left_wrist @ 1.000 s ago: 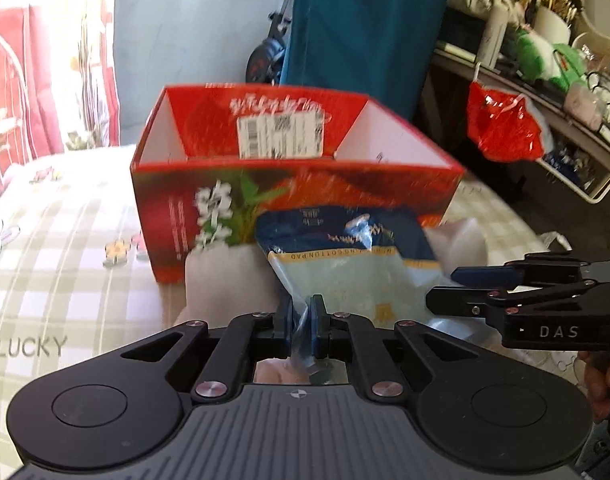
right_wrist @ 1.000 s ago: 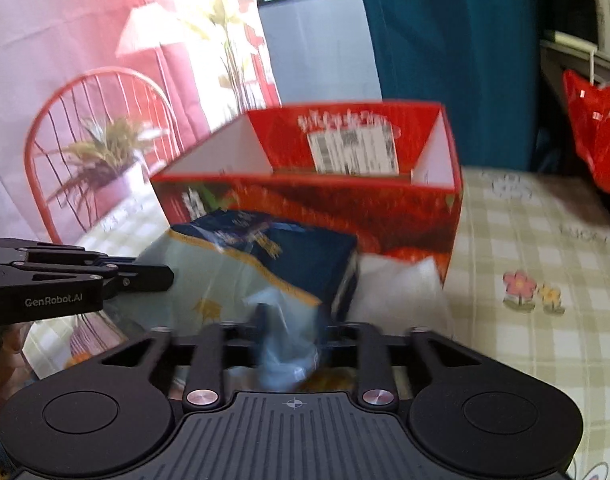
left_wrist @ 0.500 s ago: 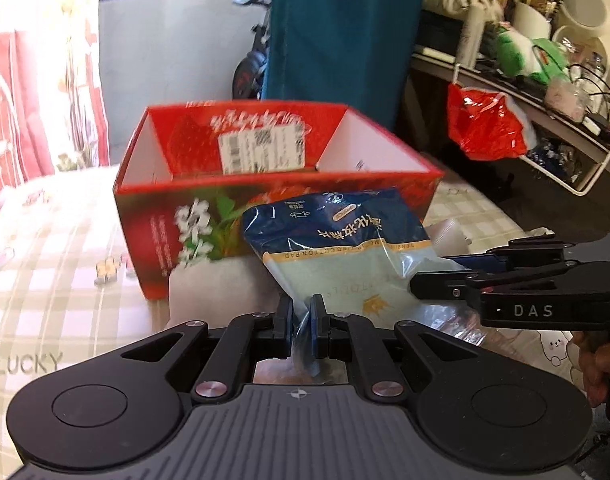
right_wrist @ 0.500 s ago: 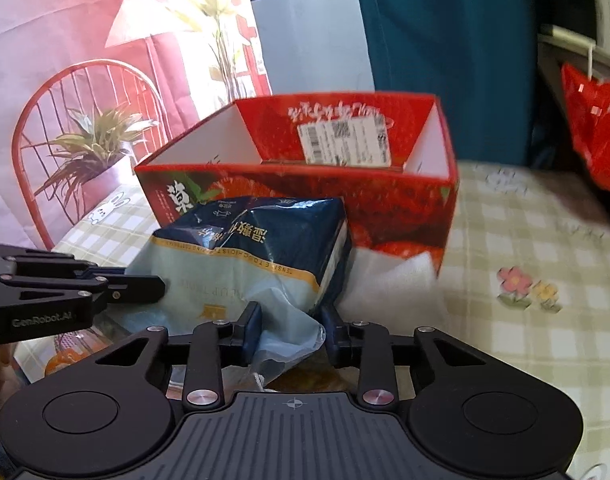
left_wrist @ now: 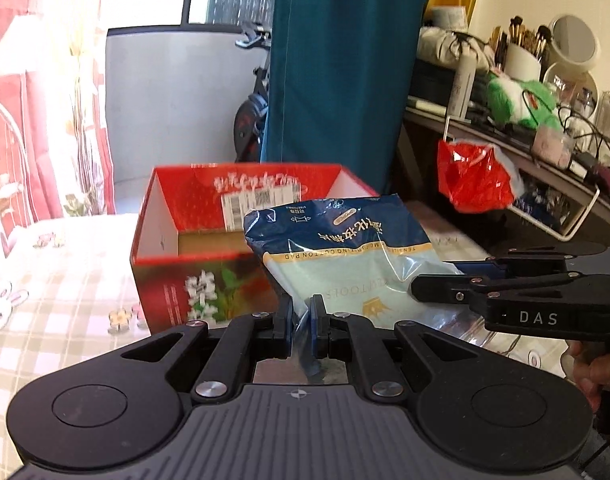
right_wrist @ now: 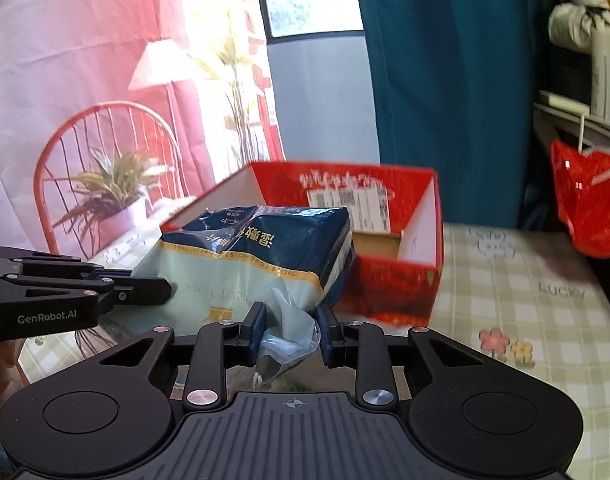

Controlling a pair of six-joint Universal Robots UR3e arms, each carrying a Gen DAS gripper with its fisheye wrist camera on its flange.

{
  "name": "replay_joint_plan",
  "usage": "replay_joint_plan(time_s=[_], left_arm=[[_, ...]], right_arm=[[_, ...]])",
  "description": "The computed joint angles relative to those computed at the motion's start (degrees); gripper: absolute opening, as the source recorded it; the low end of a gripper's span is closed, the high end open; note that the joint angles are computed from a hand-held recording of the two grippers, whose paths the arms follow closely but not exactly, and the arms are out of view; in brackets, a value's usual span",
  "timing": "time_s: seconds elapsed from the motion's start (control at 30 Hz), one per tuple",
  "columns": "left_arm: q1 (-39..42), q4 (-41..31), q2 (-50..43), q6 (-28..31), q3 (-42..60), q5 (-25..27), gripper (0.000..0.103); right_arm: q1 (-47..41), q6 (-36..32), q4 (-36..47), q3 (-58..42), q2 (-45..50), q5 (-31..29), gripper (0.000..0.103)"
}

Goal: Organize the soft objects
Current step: 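Lift the blue-and-white pack with the left gripper and carry it over the red box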

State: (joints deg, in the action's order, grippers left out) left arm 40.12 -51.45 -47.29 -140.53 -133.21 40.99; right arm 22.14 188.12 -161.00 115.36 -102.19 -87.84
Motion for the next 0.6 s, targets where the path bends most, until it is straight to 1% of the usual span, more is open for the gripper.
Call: replay_joint_plan(time_s=[0.2,0.43,0.6], left_arm=[[-4.12,8.52,-7.42,-5.87,3.9,1.46,0.009],[-9.54,18.27,-18.89,-11.86,10.48,4.28,0.009],[-13.6,24.97,-28.73,-16.53,16.76,7.53,0.009]], right_arm=[[-1.51,-2.15,0.18,-3.4,1.56,1.31,0.024],[-8.01,-3.79,0.67,-6.84,3.84,8.23,0.024],[-10.56,-5.54,-0.19,-12.47,9.76,10.78,0.024]])
